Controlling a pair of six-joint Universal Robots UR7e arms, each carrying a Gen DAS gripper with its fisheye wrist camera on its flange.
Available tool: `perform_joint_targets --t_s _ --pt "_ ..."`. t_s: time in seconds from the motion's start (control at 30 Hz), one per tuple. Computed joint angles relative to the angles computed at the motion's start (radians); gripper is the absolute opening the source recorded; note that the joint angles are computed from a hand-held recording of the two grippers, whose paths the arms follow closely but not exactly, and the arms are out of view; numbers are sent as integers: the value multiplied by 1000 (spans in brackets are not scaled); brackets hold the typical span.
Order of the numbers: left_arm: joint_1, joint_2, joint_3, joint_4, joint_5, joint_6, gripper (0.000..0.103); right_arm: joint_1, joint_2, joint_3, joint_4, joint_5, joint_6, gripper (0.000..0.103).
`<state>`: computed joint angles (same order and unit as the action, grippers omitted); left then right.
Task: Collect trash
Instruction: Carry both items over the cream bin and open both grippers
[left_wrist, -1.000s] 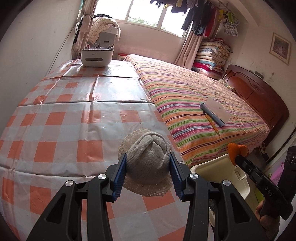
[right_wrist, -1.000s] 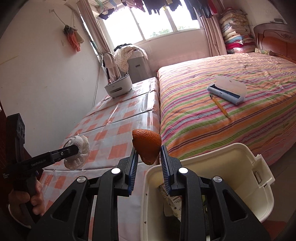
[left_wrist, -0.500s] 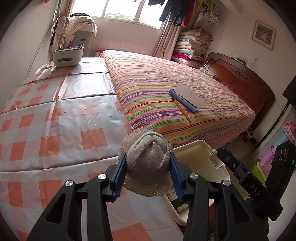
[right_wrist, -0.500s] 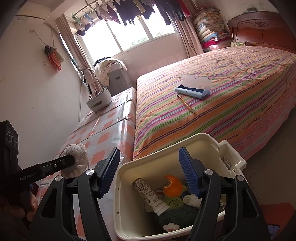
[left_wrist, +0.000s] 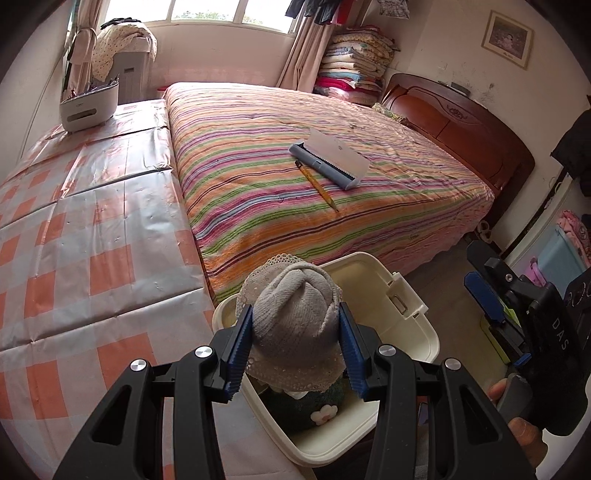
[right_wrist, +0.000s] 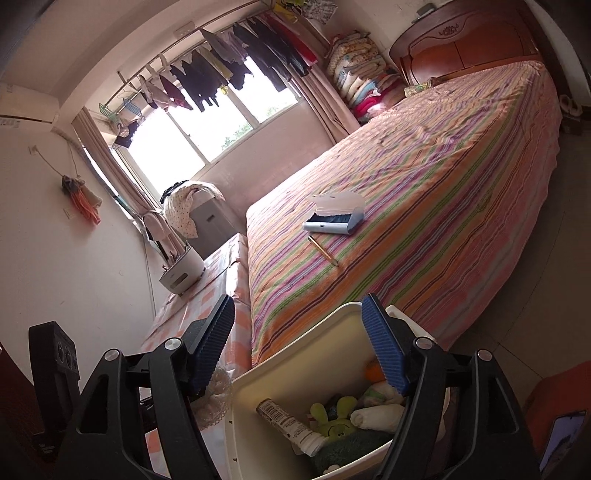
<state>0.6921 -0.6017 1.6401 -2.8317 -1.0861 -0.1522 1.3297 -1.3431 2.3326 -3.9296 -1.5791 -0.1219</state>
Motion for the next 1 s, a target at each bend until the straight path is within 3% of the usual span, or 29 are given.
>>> perform_joint_targets --t_s 0.57,0.73,1.0 --pt "-5 78 -96 130 -18 -32 47 -43 -24 24 -45 43 32 71" --pt "-11 76 -94 137 -19 -35 66 -41 -19 30 -70 40 33 72" --pt "-37 45 -47 118 29 -33 71 -34 -15 50 -153 42 29 72"
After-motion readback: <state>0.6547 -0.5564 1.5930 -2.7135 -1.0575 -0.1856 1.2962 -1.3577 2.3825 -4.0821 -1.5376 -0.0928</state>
